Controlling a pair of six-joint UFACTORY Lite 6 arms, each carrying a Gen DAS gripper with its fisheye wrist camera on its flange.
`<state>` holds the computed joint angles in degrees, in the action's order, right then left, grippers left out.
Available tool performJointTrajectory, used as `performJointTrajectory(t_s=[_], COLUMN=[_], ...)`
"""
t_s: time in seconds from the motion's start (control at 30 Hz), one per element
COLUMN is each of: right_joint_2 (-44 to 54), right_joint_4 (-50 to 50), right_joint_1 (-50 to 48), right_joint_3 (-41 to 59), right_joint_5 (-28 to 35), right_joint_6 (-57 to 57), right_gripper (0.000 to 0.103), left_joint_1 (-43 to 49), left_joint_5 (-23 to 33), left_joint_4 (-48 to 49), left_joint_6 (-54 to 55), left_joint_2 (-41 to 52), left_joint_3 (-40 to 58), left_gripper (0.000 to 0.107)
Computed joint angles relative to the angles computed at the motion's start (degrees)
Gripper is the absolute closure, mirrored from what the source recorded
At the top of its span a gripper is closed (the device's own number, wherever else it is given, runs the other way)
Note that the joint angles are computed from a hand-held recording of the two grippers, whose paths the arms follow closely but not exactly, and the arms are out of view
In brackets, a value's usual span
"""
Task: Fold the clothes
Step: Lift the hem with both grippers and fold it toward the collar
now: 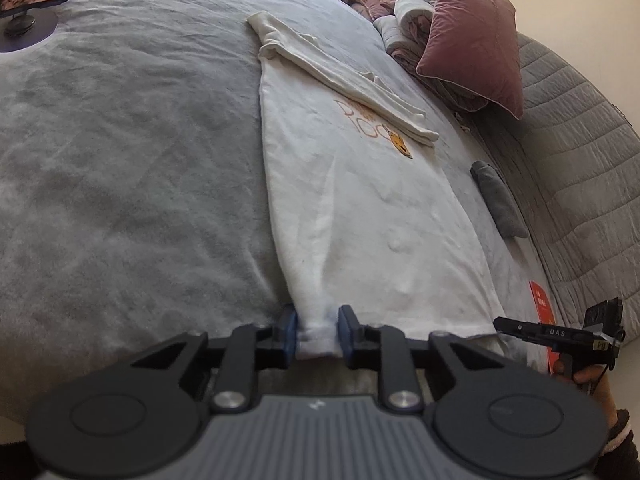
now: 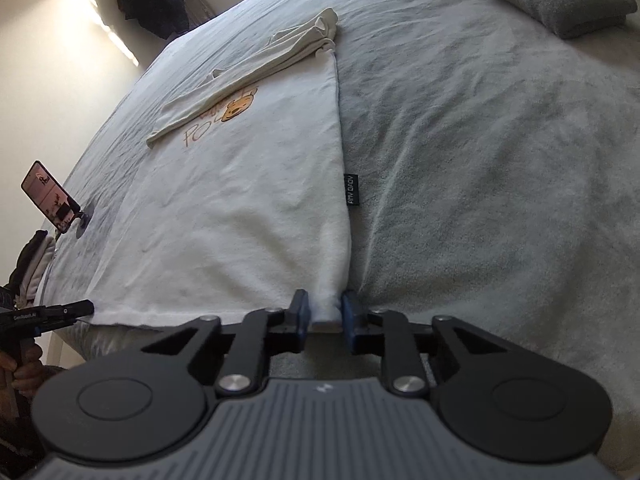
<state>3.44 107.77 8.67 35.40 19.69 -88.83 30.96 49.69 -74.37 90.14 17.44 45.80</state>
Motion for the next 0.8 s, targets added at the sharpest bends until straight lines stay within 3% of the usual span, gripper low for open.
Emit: performJointTrajectory(t_s=[0.17,0.5,0.6,0.8], right_joint_2=[-0.2,-0.7,1.7,14.1], right_joint_4=[-2.5,-6.5,-6.3,-3.1], right_joint_1=[-1.6,-5.4,-5.8,-5.0], right_joint_3=[0.1,5.3,9.4,24.0], right_joint_5=[1.7,7.4,7.9,5.5], right_joint_6=[2.5,9.8,10.6,12.1], right_gripper=[0.093,0.093,0.093,0.093], left_joint_1=[1.4,2.2,1.0,-5.6], left_joint_5=[3.1,10.2,10.5,3.9], left_joint_4=[1.6,-0.2,-1.9,-3.3], left_joint_6=[-1.9,-7.6,-10.9,-23.3], left_joint_2=[2.6,4.9,6.6,13.7], left_joint_3=[2.4,8.1,11.7,25.4], left_gripper=[0.098,0.099,0.099,0.099])
